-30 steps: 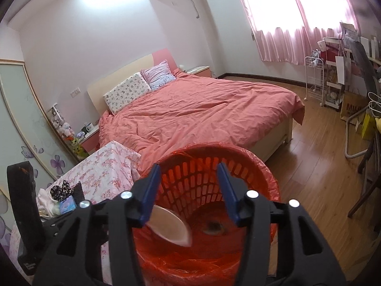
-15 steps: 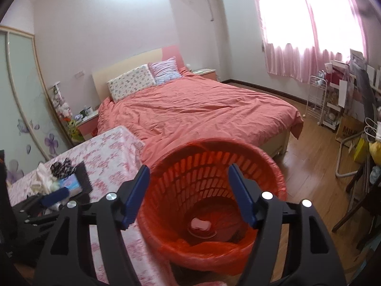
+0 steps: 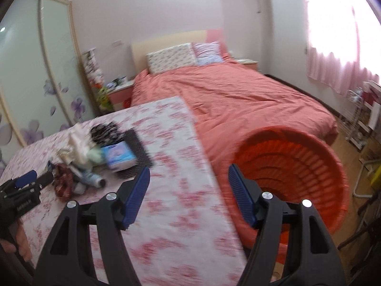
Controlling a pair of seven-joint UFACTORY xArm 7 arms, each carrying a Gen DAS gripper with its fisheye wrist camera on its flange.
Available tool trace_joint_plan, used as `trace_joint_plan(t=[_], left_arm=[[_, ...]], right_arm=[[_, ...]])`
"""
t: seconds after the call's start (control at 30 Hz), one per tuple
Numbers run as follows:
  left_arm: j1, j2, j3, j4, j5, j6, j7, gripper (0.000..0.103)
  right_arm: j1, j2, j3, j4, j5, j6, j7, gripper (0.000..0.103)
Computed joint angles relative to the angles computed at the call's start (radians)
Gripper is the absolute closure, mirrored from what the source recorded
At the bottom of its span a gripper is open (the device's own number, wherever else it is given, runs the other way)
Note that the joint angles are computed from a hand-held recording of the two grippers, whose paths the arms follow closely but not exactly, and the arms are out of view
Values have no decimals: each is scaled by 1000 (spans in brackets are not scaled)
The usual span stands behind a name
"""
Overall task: Collect trash
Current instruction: 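Grasp the blue chip bag with the left gripper while the right gripper grasps the blue tissue pack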
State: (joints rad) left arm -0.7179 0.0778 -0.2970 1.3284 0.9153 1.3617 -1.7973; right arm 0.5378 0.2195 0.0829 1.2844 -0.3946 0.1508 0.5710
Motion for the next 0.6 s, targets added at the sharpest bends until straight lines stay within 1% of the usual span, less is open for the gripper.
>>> trace_joint_plan(t=[0.03, 0.1, 0.17, 0.27, 0.33, 0.37, 0.43, 0.47, 0.6], left_arm=[[7, -32, 5, -37, -16, -1, -19, 33], [26, -80, 2, -100, -37, 2, -50, 33], [51, -124, -5, -158, -59, -2, -71, 33], [96, -181, -15, -233, -92, -38, -88, 33], [124, -203, -23, -266, -110, -56, -92, 33], [136, -215, -27, -282, -117, -66, -93, 33], [161, -241, -31, -318, -129, -102, -92, 33], [173, -251, -33, -330, -135, -115, -89, 33], [207, -275, -50, -371, -147, -162, -87, 33]], right_arm=[[1, 32, 24, 37, 19, 16, -26, 36], [15, 79, 46, 92, 44, 35, -62, 36], [41, 130, 48, 154, 57, 55, -88, 36], [73, 222, 58, 269, 92, 92, -142, 36], [85, 283, 69, 349, 127, 128, -183, 36], [88, 330, 81, 414, 151, 161, -211, 36], [111, 394, 71, 508, 175, 215, -236, 36], [114, 408, 71, 526, 189, 226, -252, 36], [149, 511, 49, 686, 217, 318, -286, 36]])
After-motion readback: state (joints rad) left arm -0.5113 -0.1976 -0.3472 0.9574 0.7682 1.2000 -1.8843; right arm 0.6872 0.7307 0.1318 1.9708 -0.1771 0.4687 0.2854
